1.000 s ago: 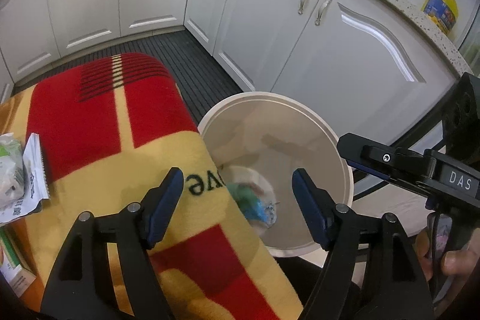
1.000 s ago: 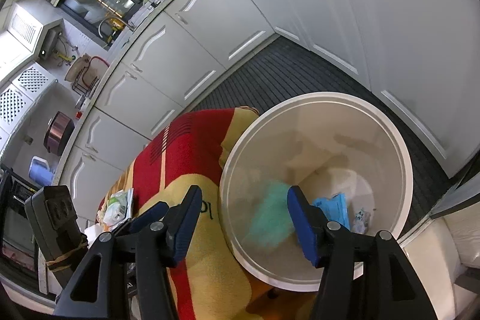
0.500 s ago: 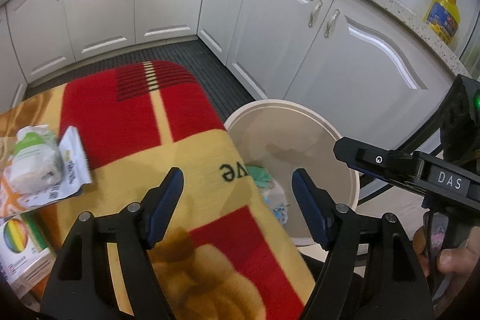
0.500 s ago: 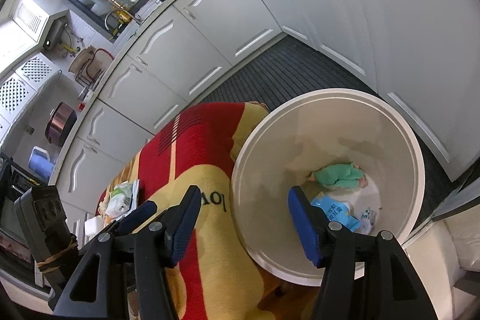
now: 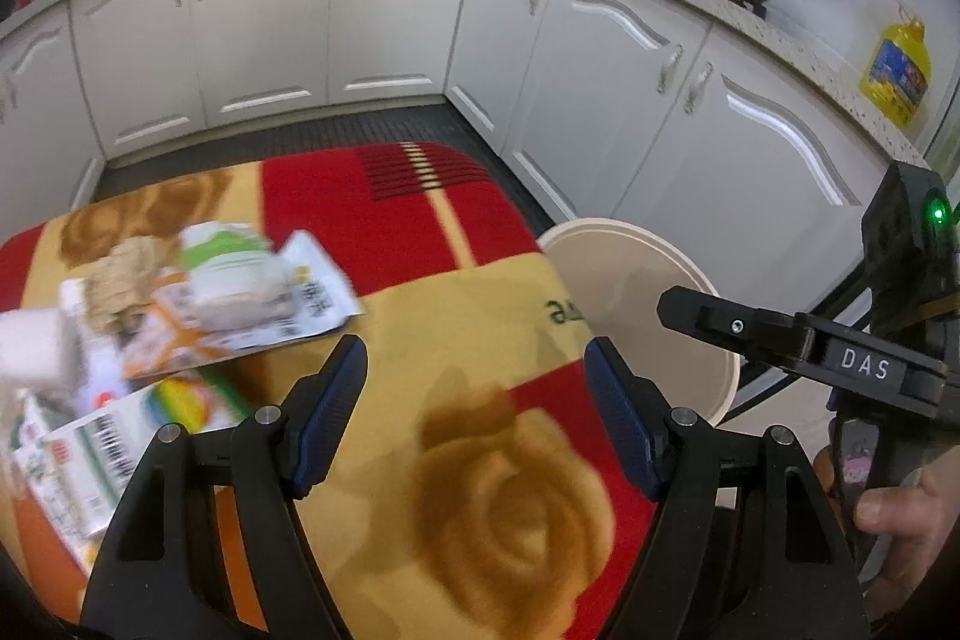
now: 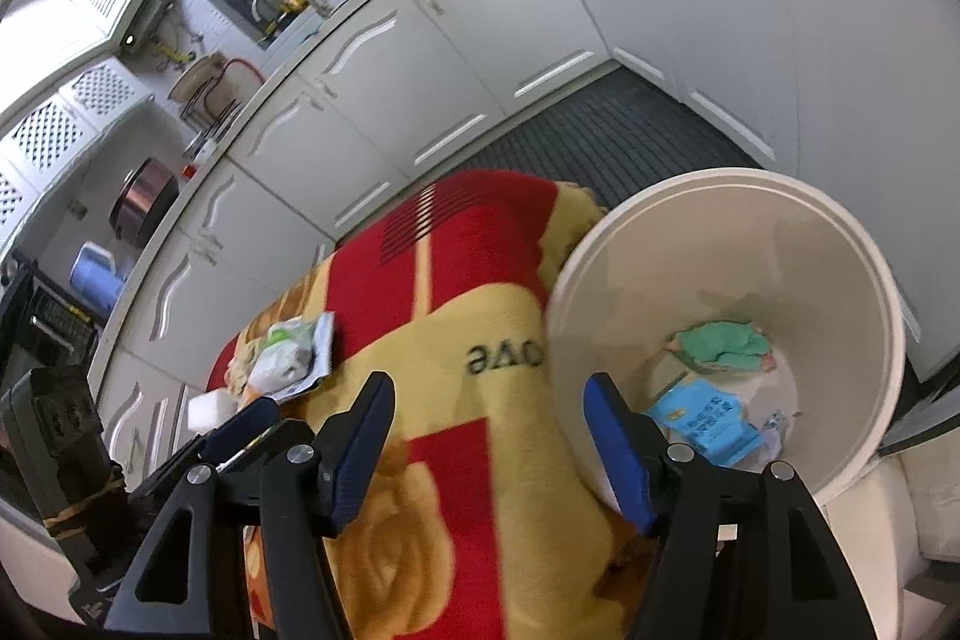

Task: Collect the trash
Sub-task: 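Move both open tools back from the bin to the trash pile, then grasp another white sponge block with the left tool while the right tool grasps a clear plastic bag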

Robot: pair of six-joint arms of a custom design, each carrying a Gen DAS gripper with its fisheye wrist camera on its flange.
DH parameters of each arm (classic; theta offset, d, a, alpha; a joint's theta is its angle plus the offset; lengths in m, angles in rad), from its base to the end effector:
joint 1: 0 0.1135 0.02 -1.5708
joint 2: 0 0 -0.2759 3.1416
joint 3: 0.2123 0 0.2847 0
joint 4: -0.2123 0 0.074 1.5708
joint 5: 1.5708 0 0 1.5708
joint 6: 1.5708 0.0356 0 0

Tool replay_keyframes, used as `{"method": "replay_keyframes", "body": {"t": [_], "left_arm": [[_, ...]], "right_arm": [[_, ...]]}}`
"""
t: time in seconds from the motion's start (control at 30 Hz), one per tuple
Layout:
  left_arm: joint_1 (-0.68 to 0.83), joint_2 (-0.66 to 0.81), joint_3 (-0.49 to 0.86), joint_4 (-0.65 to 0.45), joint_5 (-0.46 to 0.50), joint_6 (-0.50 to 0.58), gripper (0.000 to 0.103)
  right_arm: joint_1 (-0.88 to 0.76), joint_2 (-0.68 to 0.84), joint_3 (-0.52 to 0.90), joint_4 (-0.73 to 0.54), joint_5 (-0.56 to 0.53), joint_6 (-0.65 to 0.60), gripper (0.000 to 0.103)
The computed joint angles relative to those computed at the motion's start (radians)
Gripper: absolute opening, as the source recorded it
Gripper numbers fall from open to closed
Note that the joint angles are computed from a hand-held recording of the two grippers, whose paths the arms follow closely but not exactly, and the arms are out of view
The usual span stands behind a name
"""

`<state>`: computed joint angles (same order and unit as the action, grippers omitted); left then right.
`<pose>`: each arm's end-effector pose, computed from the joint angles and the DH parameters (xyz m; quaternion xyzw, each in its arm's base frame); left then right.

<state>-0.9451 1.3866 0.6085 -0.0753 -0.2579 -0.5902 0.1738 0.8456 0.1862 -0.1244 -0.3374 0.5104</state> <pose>0.1720 -0.2225 0.1504 0.1195 0.9220 -0.1551 0.3341 0.1653 0.0410 0.1209 0.0890 0.9084 0.2729 0.3041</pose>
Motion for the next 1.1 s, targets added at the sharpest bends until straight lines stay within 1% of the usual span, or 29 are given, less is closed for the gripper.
{"method": "replay_keyframes", "body": {"t": [0.2, 0.33, 0.4, 0.47, 0.57, 0.6, 0.67, 0.7, 0.73, 0.83, 1.0, 1.1], "left_arm": [[0.061, -0.235, -0.117, -0.111, -0.009, -0.006, 0.074], [0.183, -0.437, -0.191, -0.224, 0.025, 0.029, 0.074], [0.266, -0.538, -0.226, -0.283, 0.059, 0.065, 0.074], [0.387, -0.633, -0.256, -0.345, 0.118, 0.125, 0.074], [0.572, -0.716, -0.281, -0.409, 0.215, 0.223, 0.074], [0.657, -0.729, -0.288, -0.419, 0.262, 0.268, 0.074], [0.760, -0.731, -0.293, -0.427, 0.325, 0.331, 0.075], [0.818, -0.717, -0.294, -0.420, 0.358, 0.367, 0.077], [0.851, -0.705, -0.295, -0.413, 0.377, 0.385, 0.079], [0.923, -0.635, -0.291, -0.365, 0.431, 0.421, 0.080], [0.924, -0.468, -0.268, -0.246, 0.439, 0.434, 0.080], [0.911, -0.382, -0.250, -0.190, 0.430, 0.434, 0.080]], "right_arm": [[0.223, 0.069, 0.035, 0.071, 0.124, 0.096, 0.064], [0.352, 0.174, 0.086, 0.142, 0.187, 0.133, 0.065], [0.413, 0.245, 0.121, 0.183, 0.214, 0.144, 0.067], [0.448, 0.293, 0.147, 0.207, 0.227, 0.142, 0.067], [0.511, 0.399, 0.220, 0.241, 0.257, 0.141, 0.067], [0.531, 0.446, 0.255, 0.254, 0.264, 0.133, 0.067], [0.554, 0.503, 0.298, 0.265, 0.274, 0.119, 0.067], [0.571, 0.551, 0.342, 0.262, 0.284, 0.103, 0.067], [0.580, 0.585, 0.372, 0.260, 0.288, 0.091, 0.067], [0.591, 0.682, 0.459, 0.255, 0.287, 0.057, 0.067], [0.587, 0.855, 0.613, 0.216, 0.295, 0.017, 0.067], [0.583, 0.922, 0.670, 0.195, 0.301, -0.001, 0.067]]}}
